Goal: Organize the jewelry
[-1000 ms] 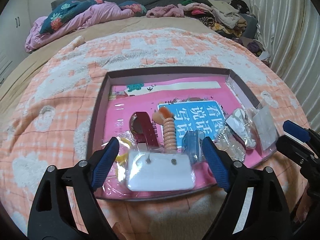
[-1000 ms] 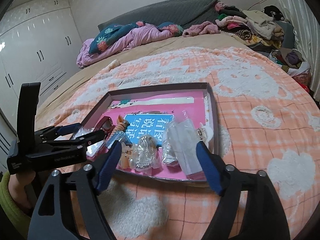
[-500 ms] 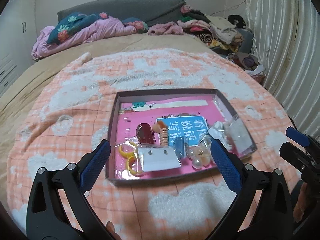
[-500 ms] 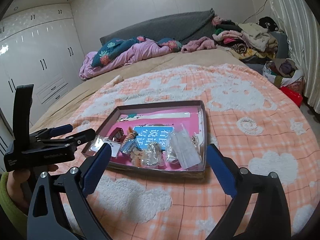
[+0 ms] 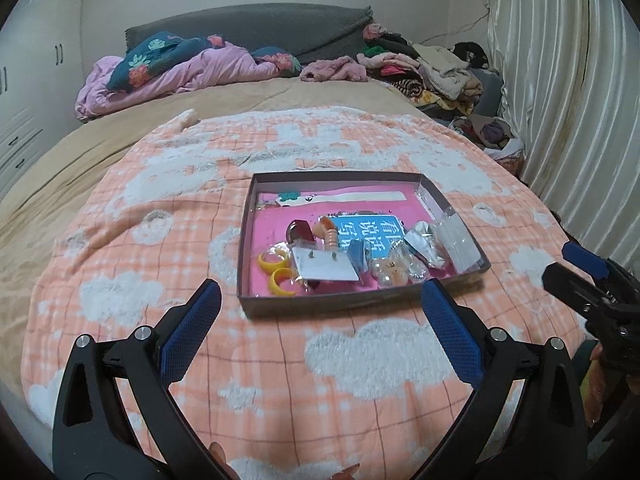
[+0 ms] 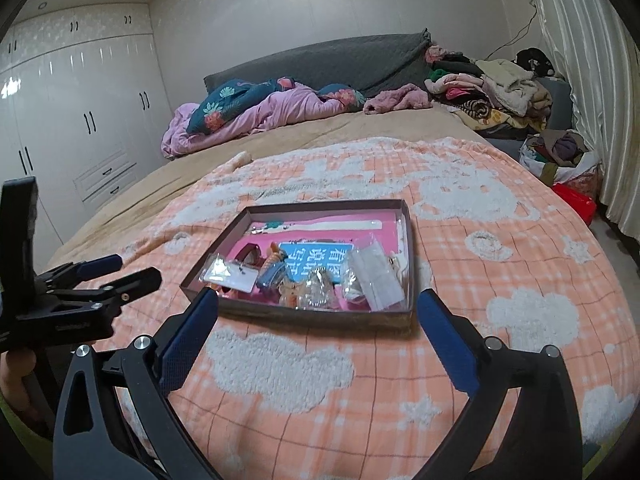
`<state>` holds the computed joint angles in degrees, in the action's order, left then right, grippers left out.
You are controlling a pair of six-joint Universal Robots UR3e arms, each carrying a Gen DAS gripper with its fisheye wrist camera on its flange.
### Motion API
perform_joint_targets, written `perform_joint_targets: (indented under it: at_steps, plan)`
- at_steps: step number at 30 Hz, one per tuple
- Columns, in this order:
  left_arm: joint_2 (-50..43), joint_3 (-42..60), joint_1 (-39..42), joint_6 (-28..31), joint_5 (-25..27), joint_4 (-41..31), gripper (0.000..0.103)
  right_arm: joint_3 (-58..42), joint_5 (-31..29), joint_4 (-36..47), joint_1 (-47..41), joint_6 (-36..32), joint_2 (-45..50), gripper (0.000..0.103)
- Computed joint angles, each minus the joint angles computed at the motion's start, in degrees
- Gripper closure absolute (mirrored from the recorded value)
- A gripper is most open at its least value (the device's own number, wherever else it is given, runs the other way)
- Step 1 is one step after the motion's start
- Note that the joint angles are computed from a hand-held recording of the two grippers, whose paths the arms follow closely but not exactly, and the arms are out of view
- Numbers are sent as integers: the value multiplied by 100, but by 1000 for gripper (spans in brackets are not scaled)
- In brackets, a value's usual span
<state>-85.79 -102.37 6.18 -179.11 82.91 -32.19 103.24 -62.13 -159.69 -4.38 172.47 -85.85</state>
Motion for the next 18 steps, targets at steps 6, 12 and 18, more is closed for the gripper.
perform_joint_targets:
  at_steps: [6, 12, 18]
  plan:
    - [397, -611, 106, 37, -172, 197, 9, 305, -253, -138, 65, -93, -105, 4]
    - [626, -1216, 174, 6, -285, 495, 9, 664, -300, -187, -1, -138, -216, 4]
    - [651, -1491, 140, 10, -233, 633, 9, 843, -357, -154, 84, -245, -237, 4]
